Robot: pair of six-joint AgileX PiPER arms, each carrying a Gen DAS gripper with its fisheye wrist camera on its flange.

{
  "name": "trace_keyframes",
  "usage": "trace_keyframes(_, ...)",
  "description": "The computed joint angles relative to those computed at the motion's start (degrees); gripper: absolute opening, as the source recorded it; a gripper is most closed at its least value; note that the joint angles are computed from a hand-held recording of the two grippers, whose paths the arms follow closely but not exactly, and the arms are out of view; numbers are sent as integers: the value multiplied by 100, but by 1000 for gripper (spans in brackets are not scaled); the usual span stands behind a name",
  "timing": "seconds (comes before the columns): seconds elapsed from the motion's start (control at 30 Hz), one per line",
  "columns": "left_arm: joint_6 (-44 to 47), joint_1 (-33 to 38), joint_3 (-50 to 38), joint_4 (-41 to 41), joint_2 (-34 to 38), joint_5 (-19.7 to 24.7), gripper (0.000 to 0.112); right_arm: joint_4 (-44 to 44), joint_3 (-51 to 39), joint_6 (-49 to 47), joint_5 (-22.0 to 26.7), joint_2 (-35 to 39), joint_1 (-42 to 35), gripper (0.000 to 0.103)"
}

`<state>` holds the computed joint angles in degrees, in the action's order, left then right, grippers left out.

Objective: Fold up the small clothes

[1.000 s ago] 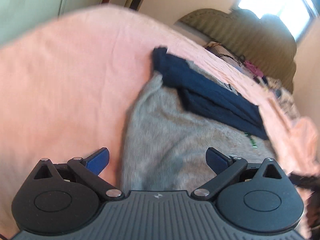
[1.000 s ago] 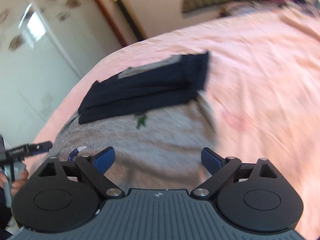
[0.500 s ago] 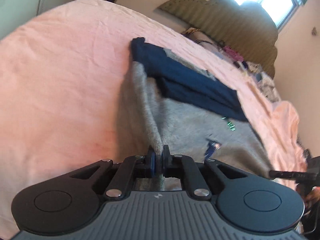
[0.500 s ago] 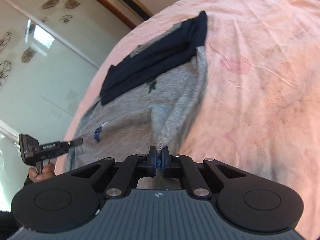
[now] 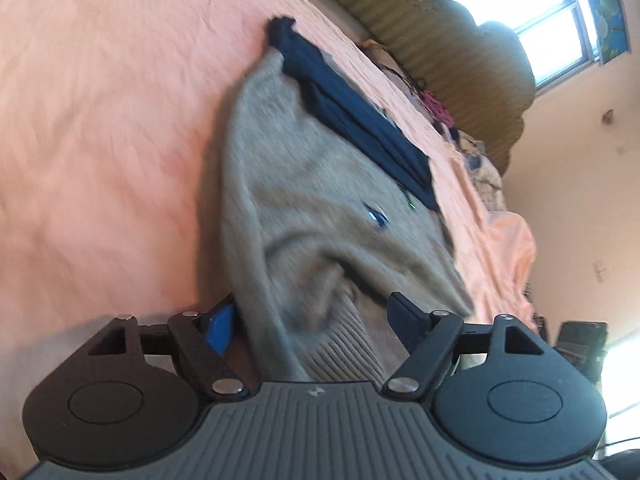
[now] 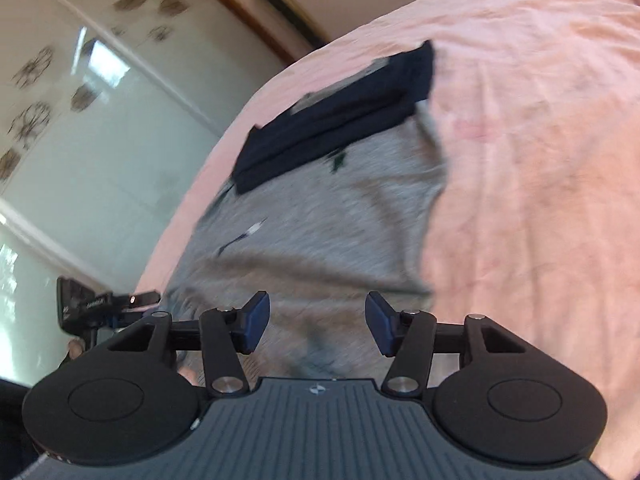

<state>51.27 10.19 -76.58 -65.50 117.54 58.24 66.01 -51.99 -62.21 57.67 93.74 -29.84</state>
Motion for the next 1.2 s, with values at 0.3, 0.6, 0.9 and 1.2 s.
trace_keyframes(0.3,-67,-315,231,879,-289,-377,6,-1420,-655,907,-195,405,1224,58)
trace_keyframes(0.6,270,489,279,806,-265,230,31,-2601,-11,1129,779,-1060,91,72)
trace_keyframes(0.9,744,458,878,-439,-283,259,83,-403,901,552,830,-151,-649,77)
trace_keyframes(1.2,770,-4,1284,92,-827,-855,4,120,1403,355,473,25,-269,11)
